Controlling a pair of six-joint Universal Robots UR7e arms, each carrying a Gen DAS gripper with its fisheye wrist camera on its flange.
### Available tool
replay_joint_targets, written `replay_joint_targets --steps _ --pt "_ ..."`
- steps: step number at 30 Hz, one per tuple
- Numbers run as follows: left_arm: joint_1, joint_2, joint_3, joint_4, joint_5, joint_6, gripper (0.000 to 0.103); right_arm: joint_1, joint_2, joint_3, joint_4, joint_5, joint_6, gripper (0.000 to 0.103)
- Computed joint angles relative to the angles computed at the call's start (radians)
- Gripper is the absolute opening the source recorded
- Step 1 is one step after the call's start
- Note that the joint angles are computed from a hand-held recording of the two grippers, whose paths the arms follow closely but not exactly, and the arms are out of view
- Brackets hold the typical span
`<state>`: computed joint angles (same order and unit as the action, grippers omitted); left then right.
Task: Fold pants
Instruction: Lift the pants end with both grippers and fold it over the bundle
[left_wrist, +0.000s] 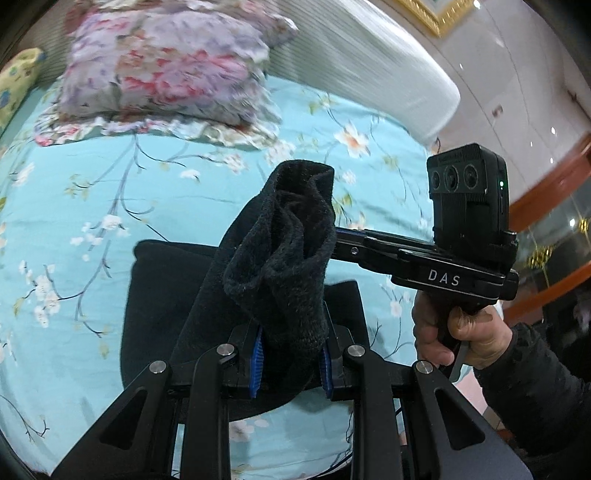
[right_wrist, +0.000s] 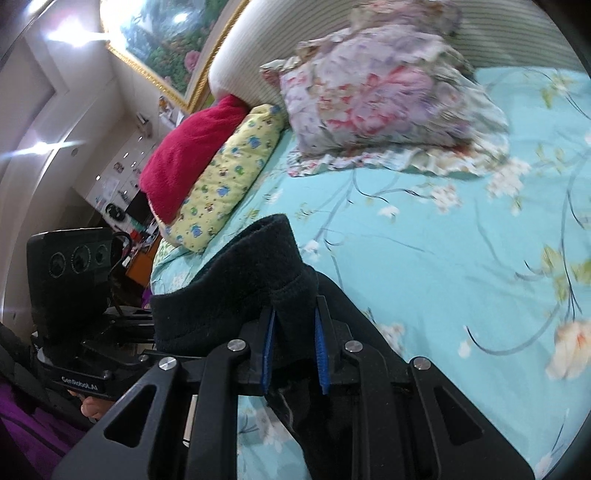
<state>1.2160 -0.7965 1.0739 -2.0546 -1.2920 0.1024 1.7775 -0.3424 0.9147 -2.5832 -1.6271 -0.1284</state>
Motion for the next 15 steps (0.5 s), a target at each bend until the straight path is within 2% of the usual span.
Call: replay_joint_targets --steps 7,15 --pt "-0.012 0.034 -0.005 0.03 0.031 0.03 0.024 -0.03 -0.056 0.133 -0.094 -0.001 0.025 0.02" --pt "-0.022 0.063 -0.016 0.048 0.049 0.077 0.024 -0.046 -0.089 0.215 -0.169 -0.002 0.05 0.02"
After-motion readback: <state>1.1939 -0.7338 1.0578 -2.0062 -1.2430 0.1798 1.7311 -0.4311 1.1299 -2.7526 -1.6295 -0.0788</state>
